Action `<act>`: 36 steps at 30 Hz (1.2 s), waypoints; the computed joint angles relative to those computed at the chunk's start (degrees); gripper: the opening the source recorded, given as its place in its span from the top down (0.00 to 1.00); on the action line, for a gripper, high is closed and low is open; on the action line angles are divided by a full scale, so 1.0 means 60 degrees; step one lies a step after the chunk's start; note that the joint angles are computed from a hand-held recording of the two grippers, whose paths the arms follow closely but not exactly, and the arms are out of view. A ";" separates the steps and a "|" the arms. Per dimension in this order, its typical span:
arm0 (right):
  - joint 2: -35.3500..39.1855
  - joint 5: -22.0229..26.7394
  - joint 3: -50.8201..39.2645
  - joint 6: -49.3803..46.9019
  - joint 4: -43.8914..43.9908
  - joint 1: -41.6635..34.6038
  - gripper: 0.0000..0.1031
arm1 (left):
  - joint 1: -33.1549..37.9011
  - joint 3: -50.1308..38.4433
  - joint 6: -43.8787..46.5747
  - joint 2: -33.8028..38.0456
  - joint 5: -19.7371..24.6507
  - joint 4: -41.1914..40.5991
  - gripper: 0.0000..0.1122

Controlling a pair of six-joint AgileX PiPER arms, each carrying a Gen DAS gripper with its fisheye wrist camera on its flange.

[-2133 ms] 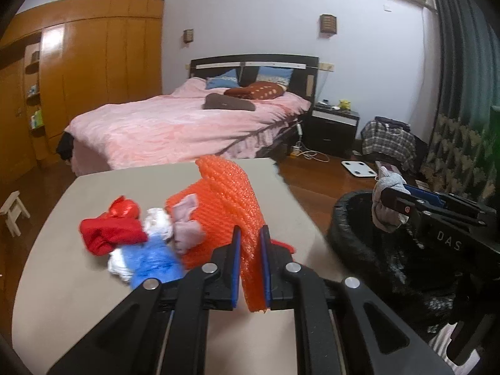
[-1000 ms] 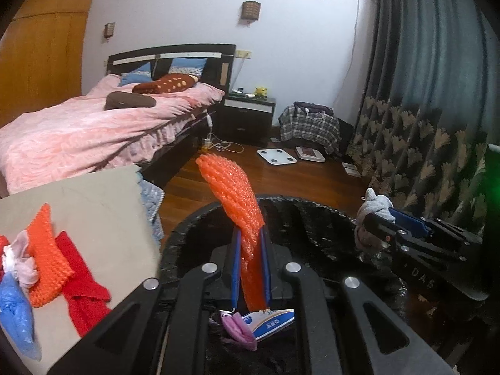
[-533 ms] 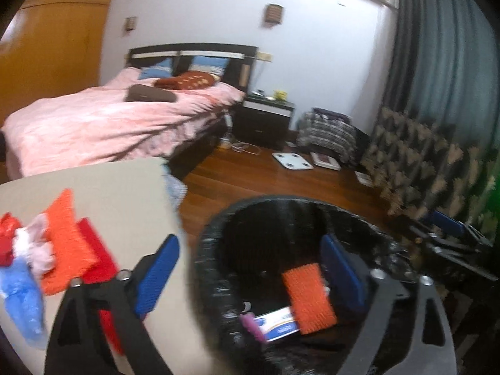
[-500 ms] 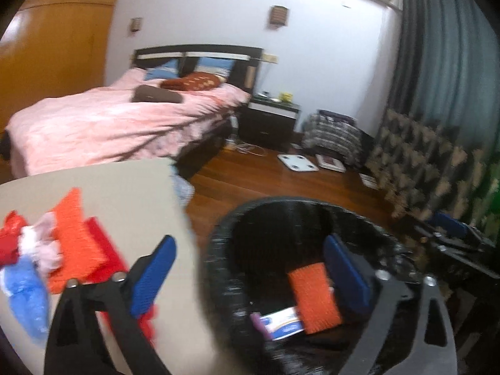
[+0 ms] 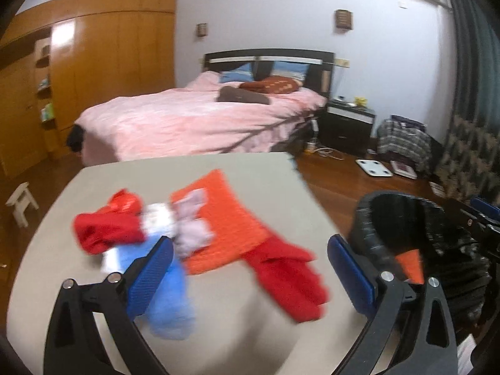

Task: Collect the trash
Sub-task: 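Grasp the blue plastic bag with the left gripper and lift it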

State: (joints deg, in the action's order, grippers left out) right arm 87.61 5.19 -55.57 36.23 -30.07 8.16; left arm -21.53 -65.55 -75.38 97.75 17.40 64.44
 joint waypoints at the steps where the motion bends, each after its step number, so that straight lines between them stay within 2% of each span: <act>1: 0.0125 -0.0003 -0.0125 0.0132 -0.0116 0.0293 0.05 | 0.0179 0.0213 -0.0207 -0.0125 0.0016 0.0226 0.14; 7: 0.0923 0.0170 -0.0933 0.1671 -0.1808 0.1680 0.05 | 0.1113 0.0972 -0.0871 -0.0342 0.0067 0.0865 0.14; 10: 0.1280 0.0239 -0.1325 0.1434 -0.1590 0.2060 0.05 | 0.1389 0.1105 -0.1132 -0.0253 0.0028 0.1068 0.16; 16: 0.1763 0.0496 -0.1921 0.1315 -0.1458 0.2434 0.05 | 0.1858 0.0976 0.0670 0.0164 -0.0487 -0.0987 0.29; 22: 0.1844 0.0571 -0.1981 0.1876 -0.2136 0.2533 0.05 | 0.1856 0.0533 0.2553 0.0571 -0.0352 -0.2808 0.41; 24: 0.1860 0.0598 -0.1983 0.2068 -0.2357 0.2575 0.05 | 0.1816 0.0410 0.3007 0.0688 -0.0273 -0.3219 0.47; 26: 0.1862 0.0606 -0.1956 0.2317 -0.2621 0.2603 0.05 | 0.1841 0.0299 0.3786 0.0780 -0.0288 -0.3933 0.63; 27: 0.1875 0.0621 -0.1961 0.2315 -0.2613 0.2612 0.05 | 0.1849 0.0271 0.3974 0.0799 -0.0307 -0.4117 0.65; 31: 0.1862 0.0613 -0.1935 0.2389 -0.2658 0.2617 0.05 | 0.1832 0.0555 0.3209 0.0541 -0.0531 -0.3402 0.73; 34: 0.1866 0.0619 -0.1940 0.2268 -0.2525 0.2616 0.05 | 0.1713 0.0938 0.2108 0.0118 -0.0556 -0.2194 0.73; 36: 0.1872 0.0612 -0.1941 0.2354 -0.2602 0.2621 0.05 | 0.1660 0.1084 0.1922 -0.0076 -0.0471 -0.1903 0.73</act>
State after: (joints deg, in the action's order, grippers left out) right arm 98.85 8.86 -67.22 50.35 -45.68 23.88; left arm -11.57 -59.05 -63.85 97.29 14.57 53.02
